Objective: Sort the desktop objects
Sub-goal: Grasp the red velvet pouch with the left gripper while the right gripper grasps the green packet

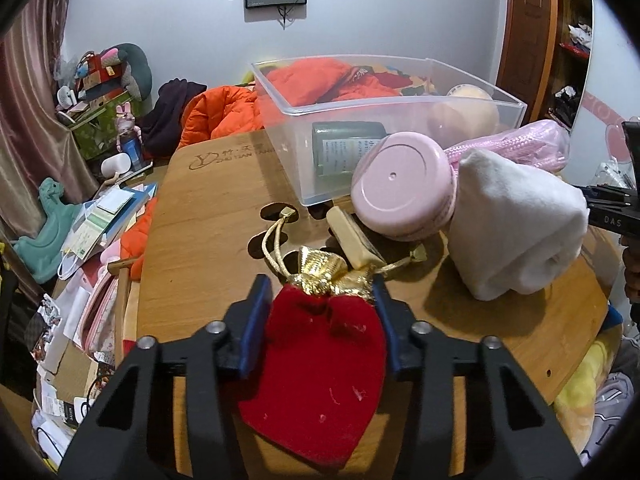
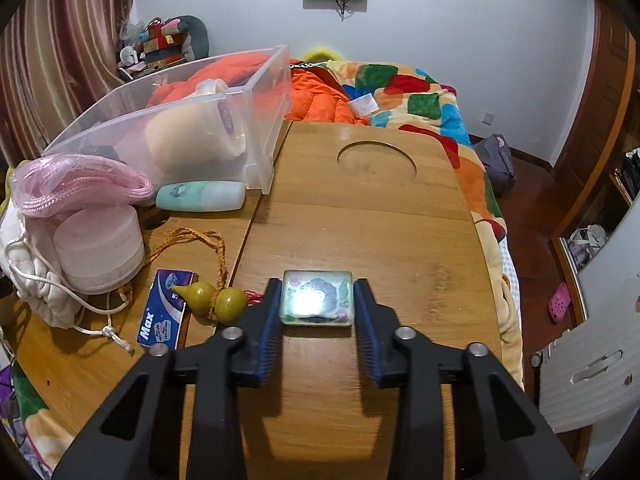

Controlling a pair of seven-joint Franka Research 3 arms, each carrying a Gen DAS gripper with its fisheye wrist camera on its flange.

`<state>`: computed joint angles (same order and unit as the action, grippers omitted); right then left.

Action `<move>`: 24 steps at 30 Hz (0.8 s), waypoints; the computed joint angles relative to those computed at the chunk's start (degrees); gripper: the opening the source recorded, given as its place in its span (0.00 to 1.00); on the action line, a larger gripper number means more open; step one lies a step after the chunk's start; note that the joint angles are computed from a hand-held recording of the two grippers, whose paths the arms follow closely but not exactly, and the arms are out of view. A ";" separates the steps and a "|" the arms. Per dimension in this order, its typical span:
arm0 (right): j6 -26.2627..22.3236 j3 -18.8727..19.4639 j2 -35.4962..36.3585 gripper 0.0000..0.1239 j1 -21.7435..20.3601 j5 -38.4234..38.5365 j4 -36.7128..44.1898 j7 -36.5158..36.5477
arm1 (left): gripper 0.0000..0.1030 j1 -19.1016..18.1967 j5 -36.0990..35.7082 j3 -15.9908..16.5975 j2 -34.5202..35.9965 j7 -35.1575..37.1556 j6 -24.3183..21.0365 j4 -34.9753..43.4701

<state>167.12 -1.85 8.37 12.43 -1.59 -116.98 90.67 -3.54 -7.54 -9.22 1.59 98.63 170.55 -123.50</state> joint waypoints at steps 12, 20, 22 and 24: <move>1.02 1.90 -2.77 0.25 -1.65 7.79 -2.82 -5.67 | 0.30 -1.91 -6.99 1.35 -3.95 3.83 3.56 -3.79; 3.56 2.80 -6.13 0.25 -1.85 11.59 -5.18 -9.79 | 0.30 -7.02 -13.93 4.86 -7.13 9.33 6.00 -4.96; 4.11 2.95 -6.93 0.25 -1.75 12.12 -5.71 -10.44 | 0.30 -8.76 -16.30 6.05 -7.71 11.37 6.27 -4.81; 4.58 3.13 -7.72 0.25 -1.63 12.56 -6.20 -10.97 | 0.30 -9.98 -17.69 6.90 -8.07 12.55 6.50 -4.55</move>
